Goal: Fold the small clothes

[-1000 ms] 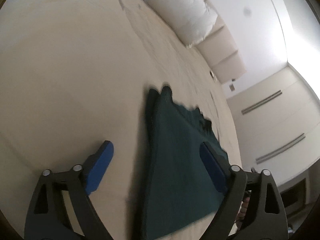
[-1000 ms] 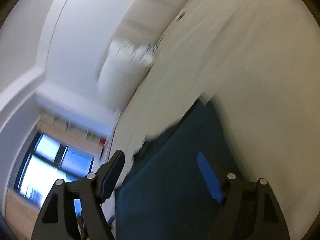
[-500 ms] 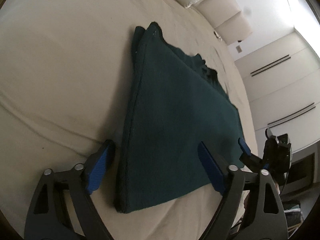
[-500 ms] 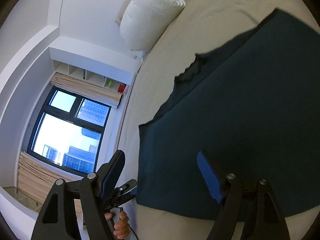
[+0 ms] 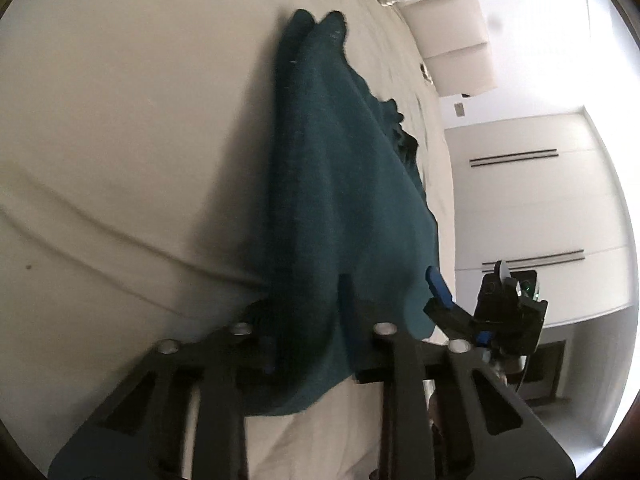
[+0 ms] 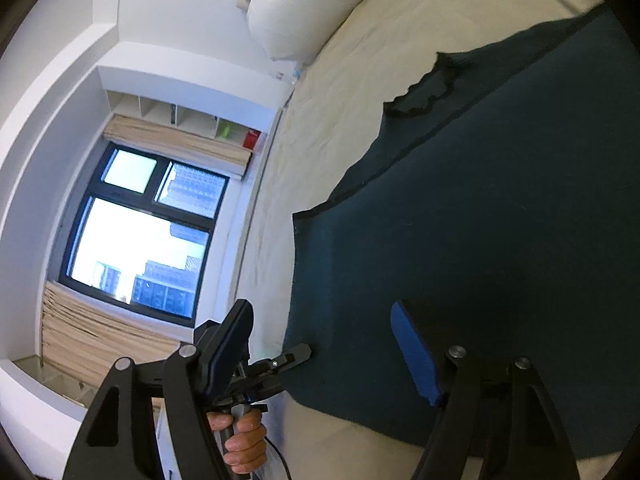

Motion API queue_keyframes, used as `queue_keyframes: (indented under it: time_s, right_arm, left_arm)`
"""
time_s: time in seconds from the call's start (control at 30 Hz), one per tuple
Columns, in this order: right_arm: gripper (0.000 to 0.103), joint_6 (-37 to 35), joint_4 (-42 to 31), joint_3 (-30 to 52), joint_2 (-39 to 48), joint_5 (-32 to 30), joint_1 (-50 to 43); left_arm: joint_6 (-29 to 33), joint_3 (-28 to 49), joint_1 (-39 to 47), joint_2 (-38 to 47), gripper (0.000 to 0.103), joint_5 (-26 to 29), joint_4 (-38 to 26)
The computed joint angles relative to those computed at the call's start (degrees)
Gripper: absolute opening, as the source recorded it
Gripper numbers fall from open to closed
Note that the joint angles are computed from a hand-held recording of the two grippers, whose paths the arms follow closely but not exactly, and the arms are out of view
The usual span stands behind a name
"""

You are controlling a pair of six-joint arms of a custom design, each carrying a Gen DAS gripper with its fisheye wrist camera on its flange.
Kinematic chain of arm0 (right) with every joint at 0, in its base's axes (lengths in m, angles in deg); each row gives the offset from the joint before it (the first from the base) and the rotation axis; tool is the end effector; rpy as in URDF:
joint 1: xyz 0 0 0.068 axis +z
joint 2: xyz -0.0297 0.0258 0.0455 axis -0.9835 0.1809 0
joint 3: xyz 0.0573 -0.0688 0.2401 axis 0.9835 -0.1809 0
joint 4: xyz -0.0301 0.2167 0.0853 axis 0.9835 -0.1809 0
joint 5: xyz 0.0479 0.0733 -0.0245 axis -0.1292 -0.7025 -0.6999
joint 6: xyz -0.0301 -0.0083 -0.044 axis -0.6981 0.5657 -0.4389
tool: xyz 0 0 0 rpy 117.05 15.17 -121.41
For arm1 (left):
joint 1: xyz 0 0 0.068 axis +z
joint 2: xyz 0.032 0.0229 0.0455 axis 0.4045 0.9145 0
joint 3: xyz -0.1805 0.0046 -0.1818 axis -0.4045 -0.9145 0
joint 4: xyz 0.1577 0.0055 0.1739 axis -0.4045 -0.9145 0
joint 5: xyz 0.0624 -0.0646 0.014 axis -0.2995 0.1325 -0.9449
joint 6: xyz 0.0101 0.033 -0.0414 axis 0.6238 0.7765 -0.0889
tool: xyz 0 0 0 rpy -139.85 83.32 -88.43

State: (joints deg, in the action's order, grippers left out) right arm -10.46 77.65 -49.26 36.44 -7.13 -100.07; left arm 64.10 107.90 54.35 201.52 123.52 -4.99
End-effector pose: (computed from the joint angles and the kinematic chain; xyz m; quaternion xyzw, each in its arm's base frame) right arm 0.2654 -0.0665 0.0657 0.1684 0.8232 0.4769 0.2578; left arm 0.3250 0.1601 -0.0174 -0.0160 0.8880 -0.4555 0.0609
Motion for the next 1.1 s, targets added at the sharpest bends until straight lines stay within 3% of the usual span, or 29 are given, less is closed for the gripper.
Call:
queue_keyframes:
  time_s: [0.2, 0.3, 0.43, 0.53, 0.67, 0.8, 0.9, 1.0, 1.1]
  right_arm:
    - [0.072, -2.3, -7.7, 8.8, 8.4, 2.0, 1.3]
    - [0.071, -1.9, -5.9, 9.1, 11.0, -2.6, -1.4]
    - [0.071, -7.6, -12.2, 10.7, 11.2, -6.7, -5.8]
    - [0.072, -14.0, -21.4, 14.5, 12.0, -10.7, -11.1]
    - [0.077, -29.1, -43.3, 25.6, 16.4, -15.6, -18.9]
    - [0.08, -44.6, -65.9, 39.1, 24.6, -17.4, -23.7]
    - [0.079, -49.3, -74.1, 45.4, 27.4, -16.3, -24.5]
    - [0.079, -47.8, -72.3, 45.8, 26.7, -15.1, -24.1]
    - [0.079, -42.8, -66.5, 44.1, 24.4, -12.8, -22.6]
  left_arm:
    - [1.7, -2.5, 3.6, -3.0, 0.012, -0.2, -0.4]
    - [1.3, -7.6, 3.1, -9.0, 0.012, 0.0, 1.9]
    - [0.2, -17.3, -0.4, -19.8, 0.012, 0.5, 6.6]
    - [-4.5, -28.8, -7.2, -31.8, 0.012, 0.4, 15.4]
    - [-13.6, -39.5, -17.5, -39.9, 0.012, 0.2, 27.1]
    - [-25.2, -46.8, -29.3, -39.2, 0.012, -2.0, 42.3]
    - [-29.8, -50.2, -35.4, -36.2, 0.012, -6.0, 50.6]
    - [-30.8, -55.8, -38.3, -37.8, 0.012, -10.1, 58.0]
    - [-29.3, -58.5, -38.6, -41.1, 0.012, -12.4, 58.6]
